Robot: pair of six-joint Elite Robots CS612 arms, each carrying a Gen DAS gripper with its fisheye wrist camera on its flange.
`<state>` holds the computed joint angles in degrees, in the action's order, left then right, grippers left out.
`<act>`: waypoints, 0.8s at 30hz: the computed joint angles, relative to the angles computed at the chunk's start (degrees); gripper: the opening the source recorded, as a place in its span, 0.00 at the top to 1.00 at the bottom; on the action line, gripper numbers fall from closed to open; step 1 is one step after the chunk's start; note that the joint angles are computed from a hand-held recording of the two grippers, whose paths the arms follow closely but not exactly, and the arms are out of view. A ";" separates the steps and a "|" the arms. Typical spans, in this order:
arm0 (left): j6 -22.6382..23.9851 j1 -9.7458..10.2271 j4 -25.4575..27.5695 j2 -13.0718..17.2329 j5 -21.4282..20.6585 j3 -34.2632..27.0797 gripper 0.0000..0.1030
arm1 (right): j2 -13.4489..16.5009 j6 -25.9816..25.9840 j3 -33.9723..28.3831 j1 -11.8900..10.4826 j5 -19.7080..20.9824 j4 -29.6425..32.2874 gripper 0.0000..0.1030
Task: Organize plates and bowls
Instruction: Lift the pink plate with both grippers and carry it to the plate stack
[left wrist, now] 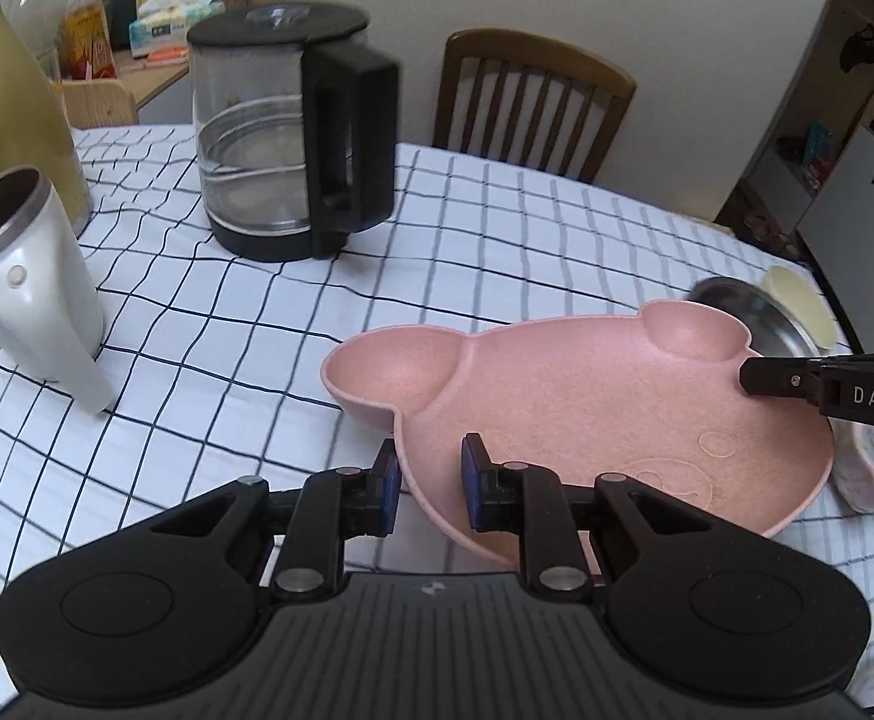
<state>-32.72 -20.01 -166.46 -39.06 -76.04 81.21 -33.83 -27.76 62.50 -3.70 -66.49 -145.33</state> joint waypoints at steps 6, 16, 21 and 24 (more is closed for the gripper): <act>0.05 -2.51 -2.41 -3.11 0.72 3.68 0.81 | -4.82 0.88 7.07 -2.05 1.07 -4.59 0.91; 1.16 -8.32 -5.22 -6.09 -0.01 7.28 0.81 | -12.29 2.19 18.54 -8.14 3.44 -10.34 0.91; 1.98 -11.30 -5.16 -5.81 -0.80 7.04 0.81 | -14.80 2.17 22.72 -11.62 3.52 -12.39 0.91; 2.89 -12.81 -5.03 -5.15 -1.33 6.47 0.81 | -15.61 2.50 24.60 -13.56 3.28 -13.07 0.91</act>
<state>-29.82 -32.82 -171.49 -44.21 -77.37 87.68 -49.44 -25.26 87.10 -17.26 -63.21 -158.40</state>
